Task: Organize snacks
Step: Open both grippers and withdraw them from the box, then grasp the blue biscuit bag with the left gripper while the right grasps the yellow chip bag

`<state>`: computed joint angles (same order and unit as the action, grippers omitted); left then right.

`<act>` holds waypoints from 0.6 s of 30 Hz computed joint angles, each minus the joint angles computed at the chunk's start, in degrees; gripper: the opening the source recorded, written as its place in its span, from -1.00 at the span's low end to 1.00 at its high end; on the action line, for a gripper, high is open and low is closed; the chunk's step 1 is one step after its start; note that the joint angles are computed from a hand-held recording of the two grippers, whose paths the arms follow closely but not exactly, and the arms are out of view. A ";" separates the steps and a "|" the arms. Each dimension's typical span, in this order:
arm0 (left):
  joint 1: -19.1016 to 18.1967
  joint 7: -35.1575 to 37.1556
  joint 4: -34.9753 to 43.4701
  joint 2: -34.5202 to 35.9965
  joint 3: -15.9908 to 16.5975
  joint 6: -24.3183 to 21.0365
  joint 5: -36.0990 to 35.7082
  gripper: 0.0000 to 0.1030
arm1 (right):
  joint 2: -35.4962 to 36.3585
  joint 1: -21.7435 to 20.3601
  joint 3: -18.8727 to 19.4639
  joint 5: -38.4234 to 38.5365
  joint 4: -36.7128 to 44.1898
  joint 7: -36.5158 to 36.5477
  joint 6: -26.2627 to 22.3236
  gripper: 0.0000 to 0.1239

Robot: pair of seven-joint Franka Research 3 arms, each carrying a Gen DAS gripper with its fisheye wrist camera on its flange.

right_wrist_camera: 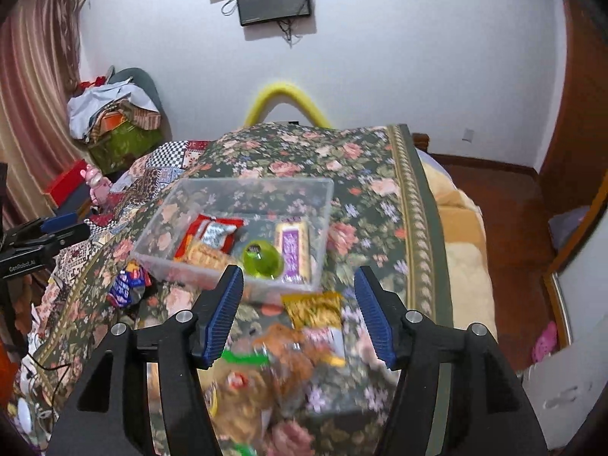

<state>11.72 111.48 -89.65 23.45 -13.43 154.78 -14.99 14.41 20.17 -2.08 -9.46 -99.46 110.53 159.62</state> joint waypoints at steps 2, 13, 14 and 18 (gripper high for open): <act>0.17 -1.12 -1.08 -0.26 0.79 -0.98 0.30 0.41 | -0.89 -0.24 0.27 0.94 -2.10 0.24 0.61 -0.07; -0.08 -6.56 -0.97 3.60 3.11 -5.00 3.85 0.41 | -0.67 -1.47 1.26 6.27 -7.14 0.79 0.00 -0.06; -0.40 -7.55 0.02 4.72 3.47 -5.74 4.70 0.41 | -0.25 -1.57 1.16 6.43 -6.63 0.76 -0.41 -0.06; -0.04 -9.87 3.56 8.24 3.05 -8.24 5.43 0.41 | 1.91 -2.10 1.09 7.86 -4.32 -0.37 -1.07 -0.06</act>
<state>11.68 101.61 -86.09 31.69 -10.37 146.53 -9.56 16.33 18.07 -0.98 -1.60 -103.78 110.16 158.55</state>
